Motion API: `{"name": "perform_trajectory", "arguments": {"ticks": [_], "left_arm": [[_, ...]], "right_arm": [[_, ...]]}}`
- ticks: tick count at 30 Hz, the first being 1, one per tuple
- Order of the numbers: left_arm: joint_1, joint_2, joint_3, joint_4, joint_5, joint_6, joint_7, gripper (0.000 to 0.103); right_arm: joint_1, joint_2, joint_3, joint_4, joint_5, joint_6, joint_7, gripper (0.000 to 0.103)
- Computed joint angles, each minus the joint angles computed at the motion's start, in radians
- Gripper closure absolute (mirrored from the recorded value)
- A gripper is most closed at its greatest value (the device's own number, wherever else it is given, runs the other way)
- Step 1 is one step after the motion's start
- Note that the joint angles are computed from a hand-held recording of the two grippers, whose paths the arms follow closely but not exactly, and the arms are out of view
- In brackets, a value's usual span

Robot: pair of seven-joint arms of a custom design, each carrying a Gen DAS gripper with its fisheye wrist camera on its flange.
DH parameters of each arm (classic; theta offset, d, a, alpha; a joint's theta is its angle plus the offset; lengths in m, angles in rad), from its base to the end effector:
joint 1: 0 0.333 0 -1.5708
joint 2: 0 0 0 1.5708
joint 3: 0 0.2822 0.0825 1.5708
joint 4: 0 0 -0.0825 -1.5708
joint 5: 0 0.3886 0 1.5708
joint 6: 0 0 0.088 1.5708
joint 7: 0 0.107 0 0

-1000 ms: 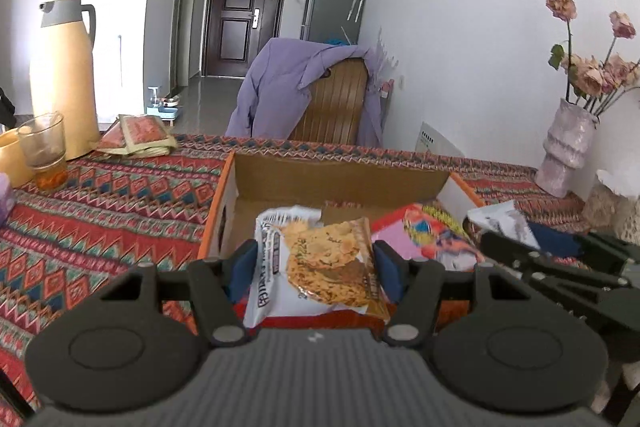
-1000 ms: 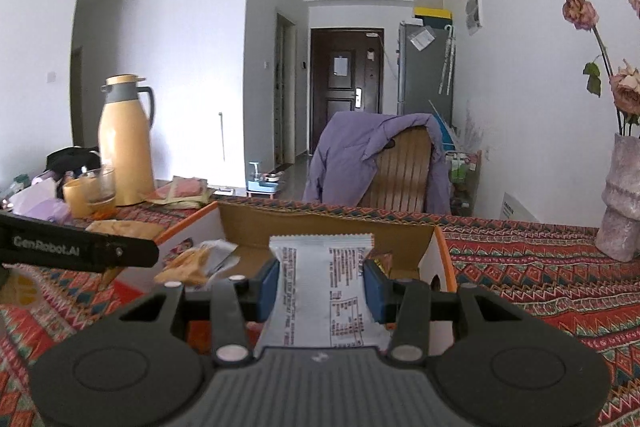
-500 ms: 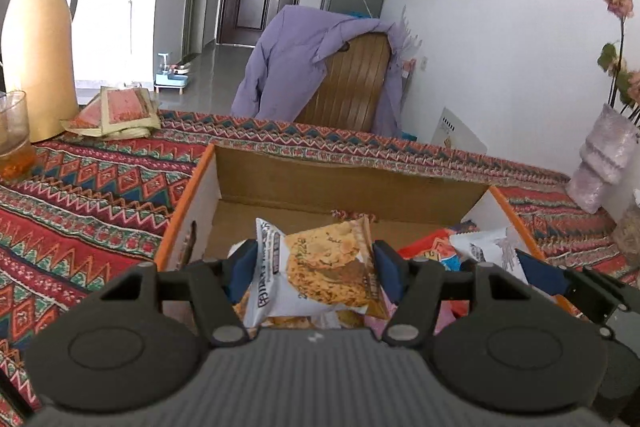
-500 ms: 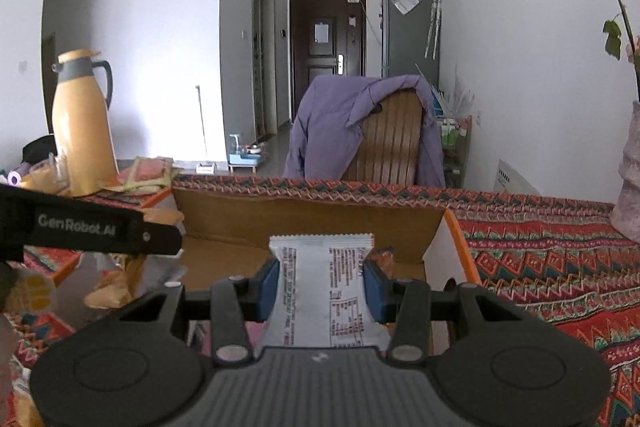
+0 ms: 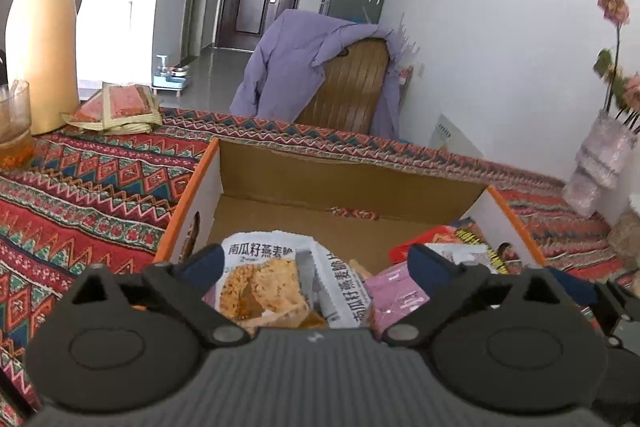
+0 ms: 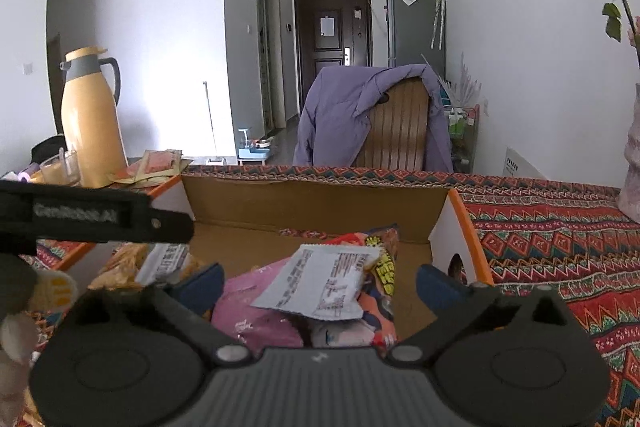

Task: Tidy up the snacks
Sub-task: 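Open both tools to drop the packets into the box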

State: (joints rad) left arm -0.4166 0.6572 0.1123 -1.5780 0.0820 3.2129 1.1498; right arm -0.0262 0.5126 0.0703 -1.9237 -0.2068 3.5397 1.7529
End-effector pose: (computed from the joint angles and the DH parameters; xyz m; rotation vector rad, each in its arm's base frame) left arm 0.6905 -0.2438 0.3459 -1.6912 1.7393 -1.1311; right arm 0.6569 0.0485 0.3263 -1.5725 1.4636 -0.8290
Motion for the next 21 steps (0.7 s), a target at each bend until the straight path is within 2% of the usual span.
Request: {"name": "perform_trajectory", "arguments": {"ticks": [4, 10, 17, 21], "left_arm": [[0.008, -0.018, -0.005, -0.030, -0.014, 0.020, -0.005, 0.000], [-0.025, -0.057, 0.034, -0.096, -0.032, 0.060, 0.000, 0.000], [-0.096, -0.158, 0.097, -0.265, -0.097, 0.185, 0.090, 0.000], [-0.031, -0.230, 0.021, -0.374, -0.091, 0.245, 0.141, 0.000]], "right_arm": [[-0.013, -0.017, 0.007, -0.031, -0.006, 0.018, 0.021, 0.000], [-0.011, -0.055, -0.007, -0.086, -0.003, 0.047, 0.038, 0.000], [-0.023, -0.148, -0.017, -0.213, -0.056, 0.110, 0.074, 0.000], [-0.026, -0.210, -0.035, -0.304, -0.097, 0.161, 0.100, 0.000]]}}
